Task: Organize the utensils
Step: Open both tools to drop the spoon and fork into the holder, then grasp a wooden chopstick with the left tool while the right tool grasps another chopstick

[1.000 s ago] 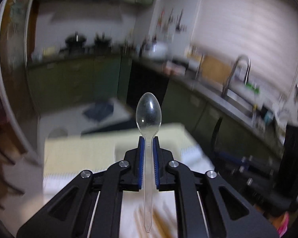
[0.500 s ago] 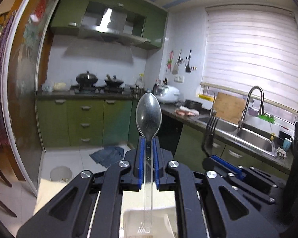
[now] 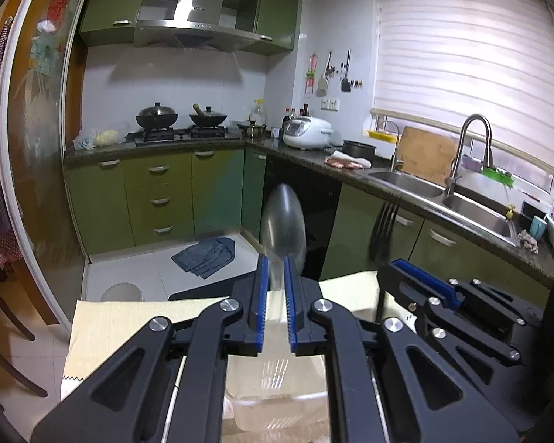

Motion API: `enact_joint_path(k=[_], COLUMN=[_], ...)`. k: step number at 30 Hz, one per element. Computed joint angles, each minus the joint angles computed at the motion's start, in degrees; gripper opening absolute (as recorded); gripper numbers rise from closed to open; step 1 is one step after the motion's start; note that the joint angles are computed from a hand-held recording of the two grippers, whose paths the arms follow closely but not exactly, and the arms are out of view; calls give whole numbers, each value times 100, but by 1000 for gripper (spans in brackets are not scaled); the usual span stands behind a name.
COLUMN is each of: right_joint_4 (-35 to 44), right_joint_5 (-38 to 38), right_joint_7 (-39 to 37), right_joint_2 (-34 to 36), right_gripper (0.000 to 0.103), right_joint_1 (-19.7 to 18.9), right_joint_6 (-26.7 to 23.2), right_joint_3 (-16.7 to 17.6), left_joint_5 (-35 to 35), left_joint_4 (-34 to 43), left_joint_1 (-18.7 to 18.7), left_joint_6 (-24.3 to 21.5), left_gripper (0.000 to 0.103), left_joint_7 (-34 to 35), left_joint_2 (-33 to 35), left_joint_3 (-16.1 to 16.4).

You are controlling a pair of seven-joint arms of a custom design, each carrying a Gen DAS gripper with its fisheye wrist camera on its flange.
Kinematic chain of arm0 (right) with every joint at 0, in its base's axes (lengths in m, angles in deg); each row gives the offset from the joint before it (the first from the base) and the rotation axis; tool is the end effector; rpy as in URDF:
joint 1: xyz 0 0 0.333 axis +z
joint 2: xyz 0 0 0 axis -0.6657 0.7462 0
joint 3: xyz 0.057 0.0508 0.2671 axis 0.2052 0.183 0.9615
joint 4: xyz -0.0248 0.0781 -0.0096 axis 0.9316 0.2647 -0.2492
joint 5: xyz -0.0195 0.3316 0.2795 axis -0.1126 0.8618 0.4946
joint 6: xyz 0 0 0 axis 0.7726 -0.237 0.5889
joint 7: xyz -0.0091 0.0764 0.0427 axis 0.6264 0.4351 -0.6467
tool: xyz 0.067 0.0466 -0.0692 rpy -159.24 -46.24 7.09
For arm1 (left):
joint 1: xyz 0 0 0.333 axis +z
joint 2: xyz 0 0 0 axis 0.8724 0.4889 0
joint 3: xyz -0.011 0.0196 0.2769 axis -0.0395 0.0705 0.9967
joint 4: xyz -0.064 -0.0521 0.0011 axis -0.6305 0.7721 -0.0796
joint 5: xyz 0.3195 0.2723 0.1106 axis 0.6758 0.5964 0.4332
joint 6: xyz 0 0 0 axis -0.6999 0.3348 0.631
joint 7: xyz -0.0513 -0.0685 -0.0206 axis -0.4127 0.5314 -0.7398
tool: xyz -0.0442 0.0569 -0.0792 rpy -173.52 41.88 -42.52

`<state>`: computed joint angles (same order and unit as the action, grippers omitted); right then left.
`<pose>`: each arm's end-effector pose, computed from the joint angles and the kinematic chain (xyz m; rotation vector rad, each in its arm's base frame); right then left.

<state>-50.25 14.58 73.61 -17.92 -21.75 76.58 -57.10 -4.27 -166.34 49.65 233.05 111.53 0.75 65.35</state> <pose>0.5440 0.3363 0.6329 -1.5652 1.2653 -0.7789 0.5535 -0.3084 0.6391 -1.4653 1.5993 -1.1366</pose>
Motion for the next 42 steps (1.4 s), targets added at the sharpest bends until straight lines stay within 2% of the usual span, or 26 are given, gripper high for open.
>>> enact_joint_path(k=[3,5,8,9,10,11,12,13,14,17,18,20,21,22,23,24,28,35,38,39,40,42], right_joint_4=[-168,-292,-636,-814,-977,-1191,-1446,-1633,-1838,-2251,-2382,-2593,-2697,-2816,-2941,-3006,-3224,-2970,-2779,-2665,-2538,-2284], right_joint_5=[-12,-80,200,376,468,655,1069,1394,1679,2416,2631,2926,3059,3155,3237,3328,3705,4150,4318,4528,4750,5201], right_joint_7=[-14,8,-139,-251,-311,-469,-874,-1208,-1540,-2486,-2713,-2936,-3015,-3055,-3087,-3136,-3389,-3772,-3943,-4106,-4235,-4487], right_joint_2=[-152,-267,-558,-731,-894,-1120,-1366,-1552,-1779,-2304,-2458,-2700,-2825,-2938,-3058,-3156,-3389,-3098,-2865,-2730,-2583,-2287], right_gripper=[11,17,17,17,19,26,30,37,39,40,40,40,40,40,40,40,40,40,39,39,39,37], right_joint_1=[-1,-31,-79,-88,-130,-125,7,127,254,563,615,581,545,487,416,348,199,185,259,372,462,604], right_joint_6=[-22,-36,107,156,166,122,57,-37,-249,-1173,-1443,-1797,-1956,-2018,-2095,-2211,-2482,-2846,-2972,-3081,-3206,-3456], right_joint_3=[36,81,115,127,170,181,83,9,-46,-182,-216,-212,-204,-175,-140,-113,-39,56,44,-40,-108,-222], left_joint_5=[-12,-67,-373,-501,-711,-1002,-1183,-1403,-1574,-2665,-2968,-3827,-4139,-4439,-4606,-4647,-4636,-4447,-4392,-4357,-4346,-4410], left_joint_4=[-118,-212,-361,-423,-530,-694,-791,-925,-1029,-1162,-1184,-1168,-1168,-1150,-1146,-1147,-1012,-671,-521,-482,-451,-510], left_joint_1=[-16,-12,-22,-21,-37,-76,-87,-124,-143,-471,-519,-650,-663,-665,-642,-607,-551,-577,-605,-617,-633,-649], left_joint_6=[-3,-10,-48,-82,-139,-236,-385,-691,-884,-2225,-2528,-3350,-3566,-3841,-4033,-4113,-4245,-4598,-4734,-4724,-4750,-4769], left_gripper=[9,9,13,18,29,37,57,69,70,70,70,69,59,41,37,33,33,31,23,18,5,5], left_joint_7=[-5,38,211,292,434,642,781,967,1104,2170,2379,2778,2882,2972,3009,3005,2968,2833,2836,2830,2840,2859], left_joint_2=[-81,-152,-316,-398,-533,-730,-876,-1080,-1223,-1480,-1508,-1472,-1446,-1387,-1333,-1293,-1007,-578,-422,-363,-335,-377], left_joint_3=[-18,-33,-41,-49,-46,-36,-67,-101,-135,-67,-35,110,153,197,201,168,37,-76,-85,-96,-103,-86])
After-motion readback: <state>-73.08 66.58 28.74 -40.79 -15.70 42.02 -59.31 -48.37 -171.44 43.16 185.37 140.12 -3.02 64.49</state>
